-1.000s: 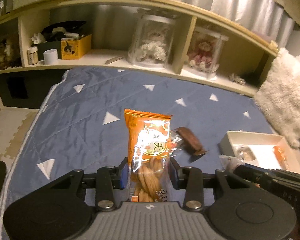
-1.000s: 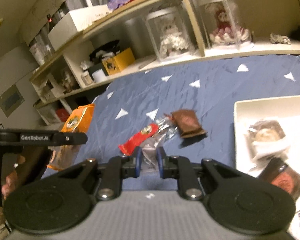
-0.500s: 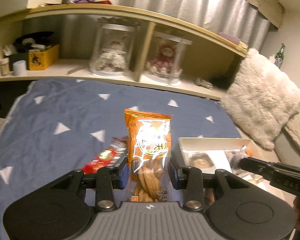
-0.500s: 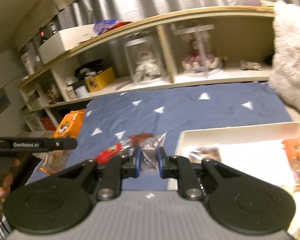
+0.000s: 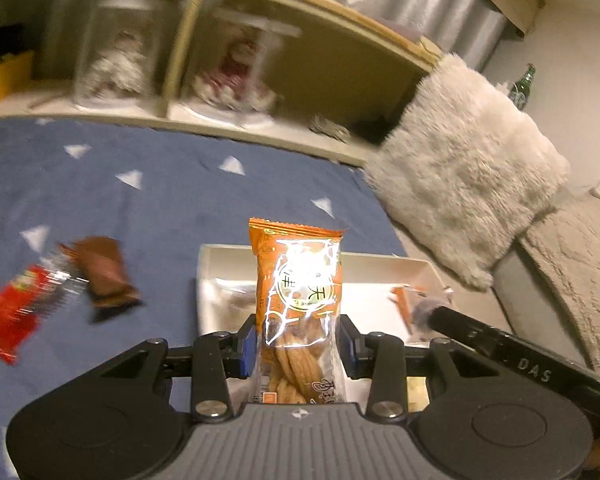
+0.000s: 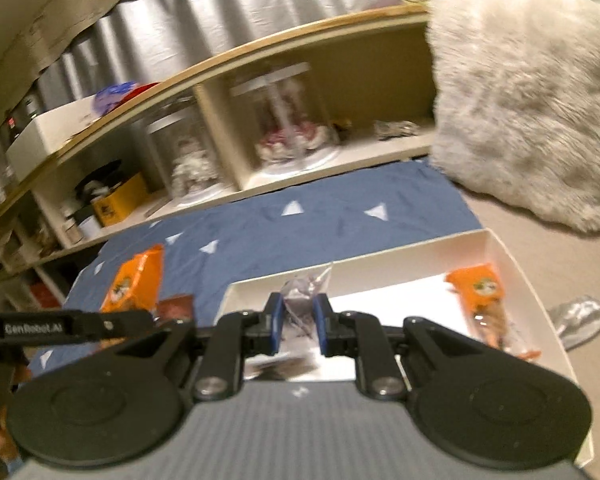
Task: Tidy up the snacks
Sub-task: 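Carry both held packets toward the white tray, then lower both packets into the tray and open both tools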
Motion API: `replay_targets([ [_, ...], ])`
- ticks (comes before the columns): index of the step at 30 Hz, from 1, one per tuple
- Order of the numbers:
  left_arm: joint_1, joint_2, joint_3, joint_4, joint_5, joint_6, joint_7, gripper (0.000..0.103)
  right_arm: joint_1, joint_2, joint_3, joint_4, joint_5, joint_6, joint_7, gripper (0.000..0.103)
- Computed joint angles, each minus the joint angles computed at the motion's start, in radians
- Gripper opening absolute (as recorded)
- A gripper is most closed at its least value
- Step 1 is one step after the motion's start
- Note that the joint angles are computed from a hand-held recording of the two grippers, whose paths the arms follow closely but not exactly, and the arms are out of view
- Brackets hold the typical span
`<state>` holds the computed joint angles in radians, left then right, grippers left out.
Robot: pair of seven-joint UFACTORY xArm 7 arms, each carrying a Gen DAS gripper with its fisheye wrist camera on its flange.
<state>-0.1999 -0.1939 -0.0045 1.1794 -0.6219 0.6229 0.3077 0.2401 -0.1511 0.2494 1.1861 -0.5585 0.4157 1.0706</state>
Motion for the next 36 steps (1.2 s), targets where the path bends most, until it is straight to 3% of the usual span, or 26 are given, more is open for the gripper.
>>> replay_targets([
  [13, -0.04, 0.199, -0.094, 0.106, -0.067, -0.006, -0.098, 0.042, -0.079, -0.067, -0.019, -0.106, 0.021, -0.005, 0.061, 0.021],
  [27, -0.01, 0.323, -0.126, 0.172, 0.12, -0.075, -0.206, 0.044, -0.065, 0.008, -0.055, -0.078, 0.118, 0.029, -0.039, 0.021],
  [30, 0.006, 0.329, -0.139, 0.174, 0.093, -0.078, -0.176, 0.047, -0.061, 0.017, -0.065, -0.084, 0.136, 0.01, -0.041, 0.021],
  [32, 0.011, 0.328, -0.144, 0.179, 0.083, -0.064, -0.153, 0.055, -0.069, 0.02, -0.065, -0.09, 0.118, -0.008, -0.011, 0.029],
  [33, 0.01, 0.326, -0.144, 0.182, 0.088, -0.055, -0.15, 0.057, -0.07, 0.024, -0.066, -0.085, 0.12, -0.002, -0.002, 0.038],
  [34, 0.01, 0.324, -0.145, 0.184, 0.087, -0.048, -0.146, 0.061, -0.068, 0.023, -0.065, -0.081, 0.118, 0.016, 0.003, 0.053],
  [36, 0.008, 0.317, -0.143, 0.184, 0.099, -0.033, -0.151, 0.064, -0.065, 0.023, -0.064, -0.07, 0.107, 0.045, -0.005, 0.055],
])
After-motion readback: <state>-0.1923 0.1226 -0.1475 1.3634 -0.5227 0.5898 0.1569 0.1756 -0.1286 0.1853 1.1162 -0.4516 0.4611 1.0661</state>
